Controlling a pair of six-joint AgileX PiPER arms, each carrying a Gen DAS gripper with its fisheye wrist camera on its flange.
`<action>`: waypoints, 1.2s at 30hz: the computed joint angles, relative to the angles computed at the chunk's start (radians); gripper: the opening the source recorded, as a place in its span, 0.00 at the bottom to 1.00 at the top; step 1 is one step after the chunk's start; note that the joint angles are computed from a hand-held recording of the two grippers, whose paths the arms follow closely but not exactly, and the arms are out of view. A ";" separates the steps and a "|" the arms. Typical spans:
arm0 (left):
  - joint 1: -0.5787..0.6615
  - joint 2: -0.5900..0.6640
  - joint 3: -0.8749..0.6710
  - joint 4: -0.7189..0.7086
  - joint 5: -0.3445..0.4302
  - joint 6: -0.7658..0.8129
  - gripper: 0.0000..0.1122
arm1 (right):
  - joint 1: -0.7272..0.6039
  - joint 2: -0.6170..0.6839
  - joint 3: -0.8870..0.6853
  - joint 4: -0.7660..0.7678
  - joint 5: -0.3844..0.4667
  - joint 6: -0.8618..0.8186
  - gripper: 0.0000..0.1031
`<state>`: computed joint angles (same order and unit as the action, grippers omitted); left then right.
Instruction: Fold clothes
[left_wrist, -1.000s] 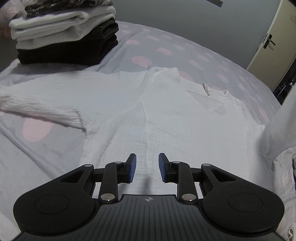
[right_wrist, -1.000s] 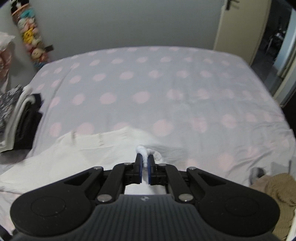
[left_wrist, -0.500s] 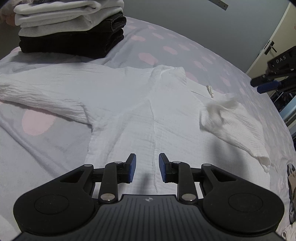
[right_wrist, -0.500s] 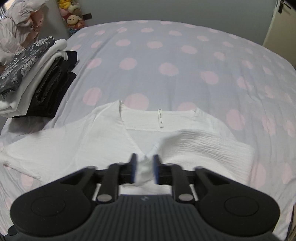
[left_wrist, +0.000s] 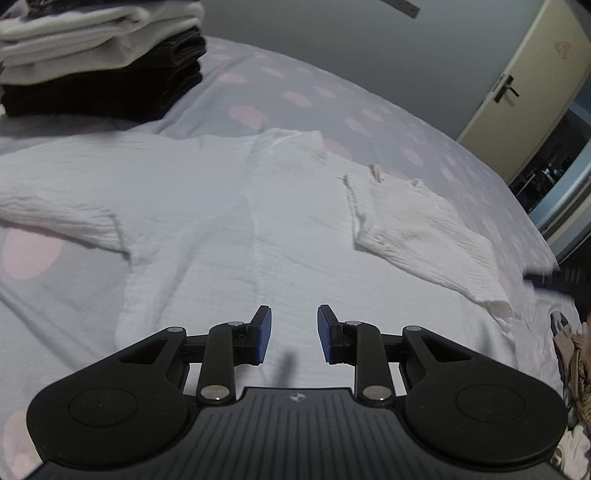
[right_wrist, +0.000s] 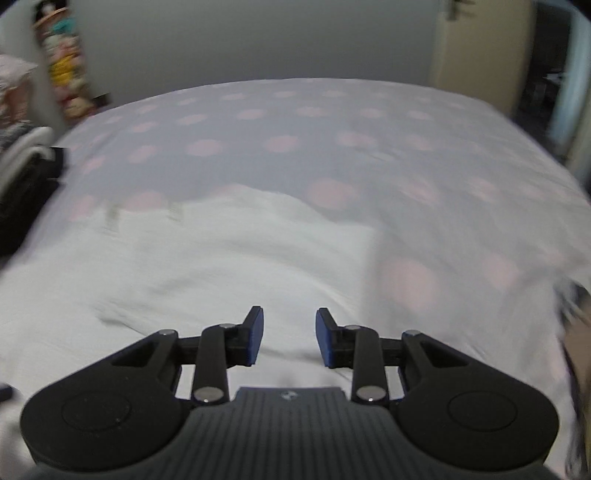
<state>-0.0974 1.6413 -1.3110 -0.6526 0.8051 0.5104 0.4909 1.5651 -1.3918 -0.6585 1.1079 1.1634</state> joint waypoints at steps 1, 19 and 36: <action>-0.010 -0.005 0.008 -0.001 -0.012 0.001 0.30 | 0.022 -0.027 0.067 -0.031 0.010 0.085 0.33; -0.227 0.320 -0.416 0.106 0.016 -0.310 0.47 | 0.023 -0.149 0.548 -0.434 -0.302 0.645 0.30; -0.262 0.464 -0.693 0.182 0.105 -0.509 0.05 | -0.010 -0.192 0.599 -0.478 -0.335 0.703 0.06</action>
